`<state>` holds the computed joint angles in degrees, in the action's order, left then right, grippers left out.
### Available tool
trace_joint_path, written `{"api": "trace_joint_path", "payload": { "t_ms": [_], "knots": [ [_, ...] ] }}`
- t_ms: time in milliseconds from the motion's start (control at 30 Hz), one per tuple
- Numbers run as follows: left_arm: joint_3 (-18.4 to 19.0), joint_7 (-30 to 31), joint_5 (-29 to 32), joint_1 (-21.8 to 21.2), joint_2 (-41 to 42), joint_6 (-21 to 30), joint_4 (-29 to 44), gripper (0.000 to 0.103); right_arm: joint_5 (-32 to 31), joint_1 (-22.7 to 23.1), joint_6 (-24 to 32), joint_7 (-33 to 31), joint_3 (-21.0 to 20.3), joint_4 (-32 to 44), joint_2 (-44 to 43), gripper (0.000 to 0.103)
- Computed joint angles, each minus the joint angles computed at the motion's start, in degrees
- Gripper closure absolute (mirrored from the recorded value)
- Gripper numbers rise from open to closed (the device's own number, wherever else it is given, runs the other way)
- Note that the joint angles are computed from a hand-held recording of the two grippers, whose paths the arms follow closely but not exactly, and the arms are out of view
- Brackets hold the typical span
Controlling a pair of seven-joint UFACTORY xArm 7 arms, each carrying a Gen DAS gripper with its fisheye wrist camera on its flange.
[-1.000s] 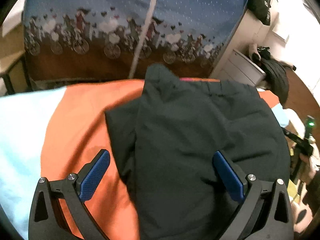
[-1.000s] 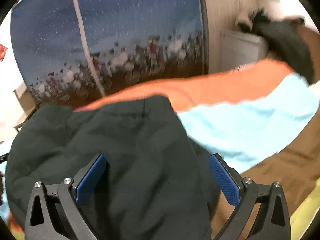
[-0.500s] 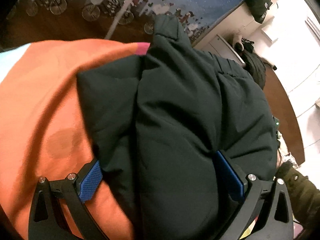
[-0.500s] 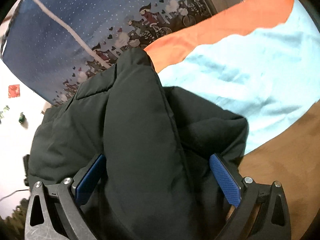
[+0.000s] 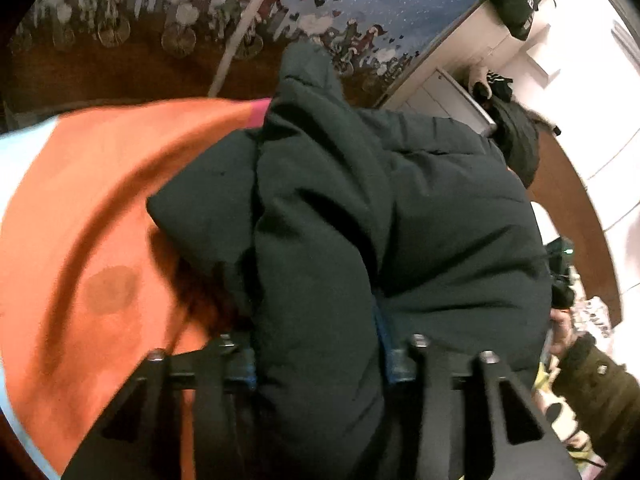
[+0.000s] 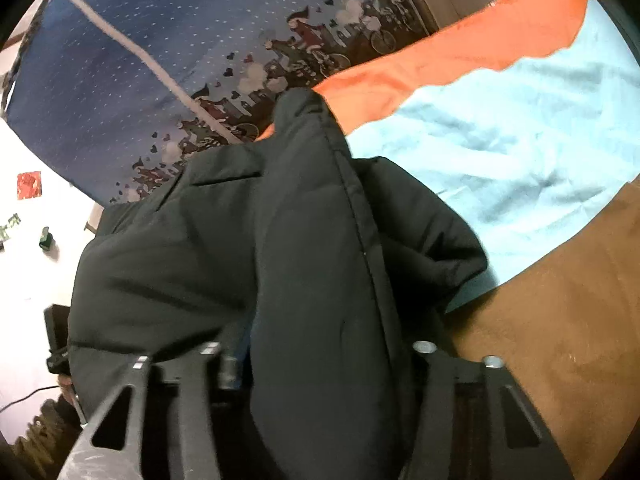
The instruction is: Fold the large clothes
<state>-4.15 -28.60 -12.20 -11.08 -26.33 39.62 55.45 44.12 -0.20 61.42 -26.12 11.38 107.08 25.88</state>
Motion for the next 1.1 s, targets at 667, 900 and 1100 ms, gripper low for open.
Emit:
{"api": "trace_joint_path", "payload": {
  "t_ms": [667,900,1100],
  "knots": [
    [-8.1,-13.5,18.1,2.8,0.3,14.6,19.5,0.093,5.0,2.1,0.1,1.1,-1.2,0.2,-10.4,0.09],
    [-7.4,-14.4,19.6,4.9,-5.2,18.4,17.5,0.093,6.4,5.5,-2.1,2.1,-0.3,0.7,-11.0,0.09],
    [-5.1,-13.4,18.5,6.3,-10.3,16.7,9.4,0.093,2.4,10.5,-9.4,4.9,0.8,0.5,-8.9,0.09]
  ]
}}
